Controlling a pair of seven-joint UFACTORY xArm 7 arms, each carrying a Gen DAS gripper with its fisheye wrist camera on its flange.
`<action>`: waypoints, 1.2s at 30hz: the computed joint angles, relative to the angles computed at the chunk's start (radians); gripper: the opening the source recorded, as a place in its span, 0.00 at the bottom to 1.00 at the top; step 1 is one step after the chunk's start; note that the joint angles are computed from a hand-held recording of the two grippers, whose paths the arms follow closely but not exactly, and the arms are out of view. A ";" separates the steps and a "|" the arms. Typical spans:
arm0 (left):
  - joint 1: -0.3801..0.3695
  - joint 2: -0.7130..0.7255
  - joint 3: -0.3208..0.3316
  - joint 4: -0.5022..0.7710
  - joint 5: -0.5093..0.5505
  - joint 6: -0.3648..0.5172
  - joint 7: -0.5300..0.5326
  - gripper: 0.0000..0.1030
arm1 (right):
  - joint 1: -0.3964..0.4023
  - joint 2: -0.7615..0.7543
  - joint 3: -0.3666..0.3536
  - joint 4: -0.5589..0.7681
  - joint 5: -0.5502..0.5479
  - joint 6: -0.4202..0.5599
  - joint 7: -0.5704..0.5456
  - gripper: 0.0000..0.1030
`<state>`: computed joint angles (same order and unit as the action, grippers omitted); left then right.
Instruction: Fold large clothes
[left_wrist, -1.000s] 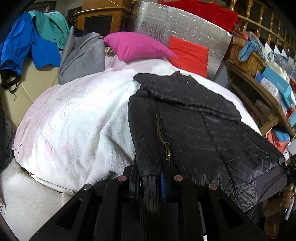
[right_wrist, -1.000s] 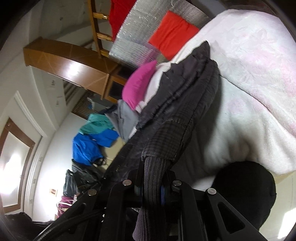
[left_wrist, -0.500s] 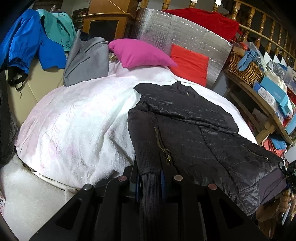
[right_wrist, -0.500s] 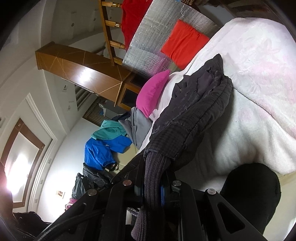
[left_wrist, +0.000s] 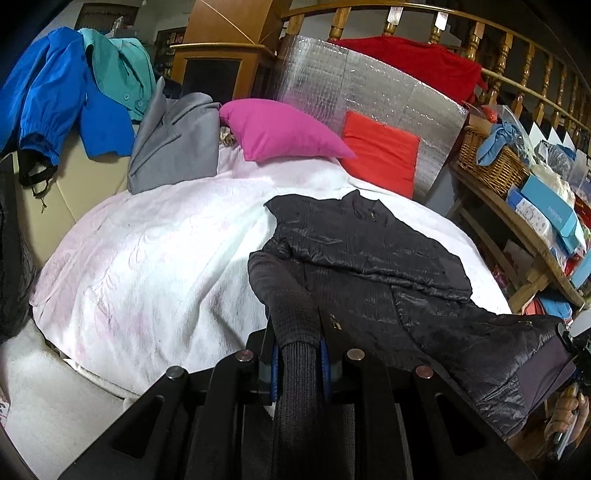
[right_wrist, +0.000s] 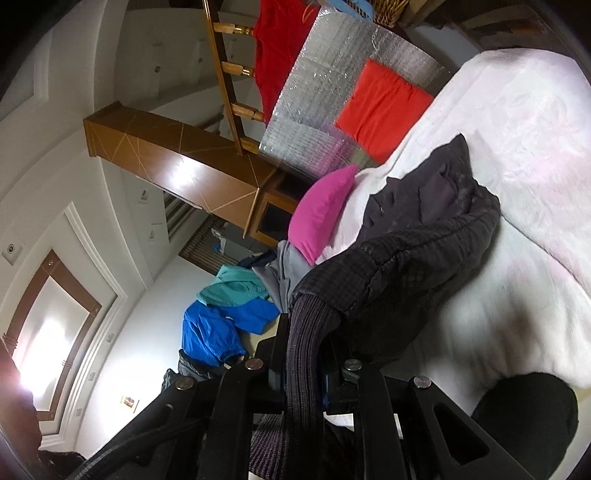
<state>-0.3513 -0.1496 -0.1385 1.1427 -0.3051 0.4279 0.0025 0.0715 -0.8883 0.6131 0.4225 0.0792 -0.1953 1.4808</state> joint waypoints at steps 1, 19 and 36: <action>-0.001 -0.006 0.001 -0.007 -0.003 -0.002 0.003 0.18 | 0.001 -0.003 0.000 0.002 -0.001 0.005 -0.001 0.12; -0.023 -0.098 0.032 -0.090 -0.050 -0.010 0.057 0.18 | 0.031 -0.094 -0.009 0.004 -0.047 0.123 0.039 0.12; -0.014 -0.097 0.030 -0.068 -0.031 0.023 0.068 0.18 | 0.073 -0.130 -0.040 -0.034 -0.072 0.134 0.062 0.12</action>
<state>-0.3648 -0.2468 -0.1088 1.0747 -0.3363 0.4505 0.0709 0.1440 -1.0182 0.5732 0.3882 0.0074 -0.0612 1.5426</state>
